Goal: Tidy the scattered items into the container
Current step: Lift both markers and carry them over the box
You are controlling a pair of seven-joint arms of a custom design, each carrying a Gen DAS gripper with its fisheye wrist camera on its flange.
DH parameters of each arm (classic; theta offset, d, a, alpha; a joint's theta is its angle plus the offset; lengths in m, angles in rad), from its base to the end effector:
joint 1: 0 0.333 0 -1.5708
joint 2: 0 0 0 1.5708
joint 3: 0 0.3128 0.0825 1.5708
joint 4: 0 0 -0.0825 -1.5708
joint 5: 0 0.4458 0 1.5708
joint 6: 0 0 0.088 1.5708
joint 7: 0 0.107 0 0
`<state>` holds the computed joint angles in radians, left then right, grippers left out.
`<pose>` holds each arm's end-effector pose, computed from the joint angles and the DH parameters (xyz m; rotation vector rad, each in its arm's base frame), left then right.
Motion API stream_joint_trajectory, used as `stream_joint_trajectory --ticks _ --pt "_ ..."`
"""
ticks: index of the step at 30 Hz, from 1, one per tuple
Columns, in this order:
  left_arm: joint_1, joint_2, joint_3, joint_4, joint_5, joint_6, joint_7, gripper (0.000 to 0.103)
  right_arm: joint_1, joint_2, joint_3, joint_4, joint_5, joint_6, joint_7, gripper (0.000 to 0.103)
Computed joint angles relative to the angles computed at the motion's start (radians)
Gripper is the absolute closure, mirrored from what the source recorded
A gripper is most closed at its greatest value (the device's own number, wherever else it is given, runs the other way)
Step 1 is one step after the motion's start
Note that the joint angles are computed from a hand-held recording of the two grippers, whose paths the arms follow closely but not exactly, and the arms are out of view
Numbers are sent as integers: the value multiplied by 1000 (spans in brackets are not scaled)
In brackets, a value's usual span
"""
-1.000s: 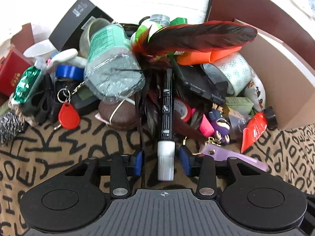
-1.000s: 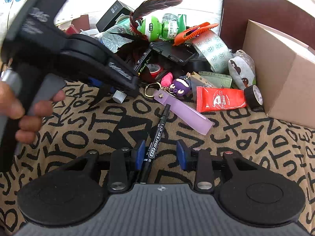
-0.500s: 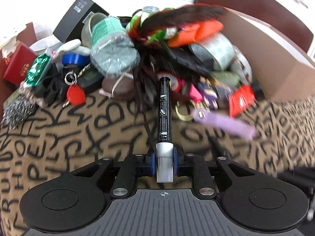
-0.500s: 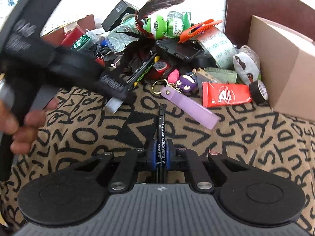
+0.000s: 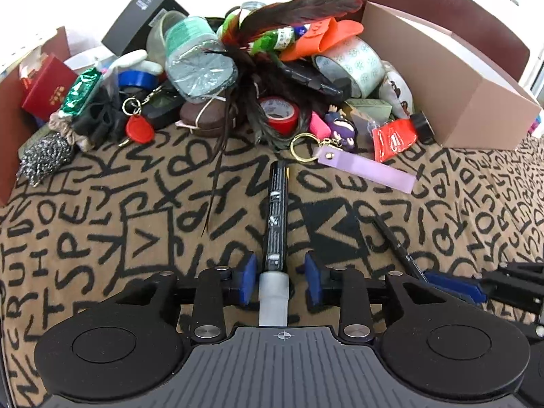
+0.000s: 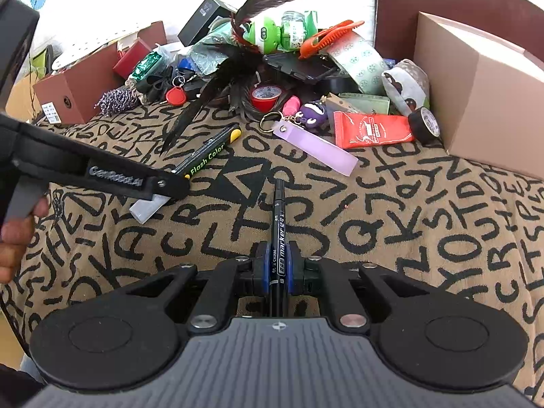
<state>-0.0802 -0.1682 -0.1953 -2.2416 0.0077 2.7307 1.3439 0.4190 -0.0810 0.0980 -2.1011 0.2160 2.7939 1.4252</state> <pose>0.5715 -0.1652 0.4799 -1.8321 1.9512 -0.7549 0.5534 0.3047 0.5160 -2.0561 1.2305 -0.4024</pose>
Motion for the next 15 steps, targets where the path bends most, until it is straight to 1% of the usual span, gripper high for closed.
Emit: stream_joint_trajectory --ticks 3,4,5,6,9,13,15 --pt "6 22 -7 24 35 -7 -22 56 0 1 0 2 3 1 -3 92" --pt "7 27 -8 30 47 -10 -32 62 1 3 -1 3 7 0 -7 92" --pt "9 30 -10 35 64 -14 -46 71 1 4 -1 4 12 0 -12 92" --pt "9 33 -9 38 73 -16 -53 74 1 5 -1 5 15 0 -16 92" --pt "2 36 -1 41 60 -17 -43 75 0 8 -1 8 19 1 -25 92" --pt "1 36 1 40 65 -15 -48 73 -4 14 2 15 12 -4 -11 92" --pt "0 37 2 40 66 -15 -48 74 -5 14 4 15 2 -2 -4 92"
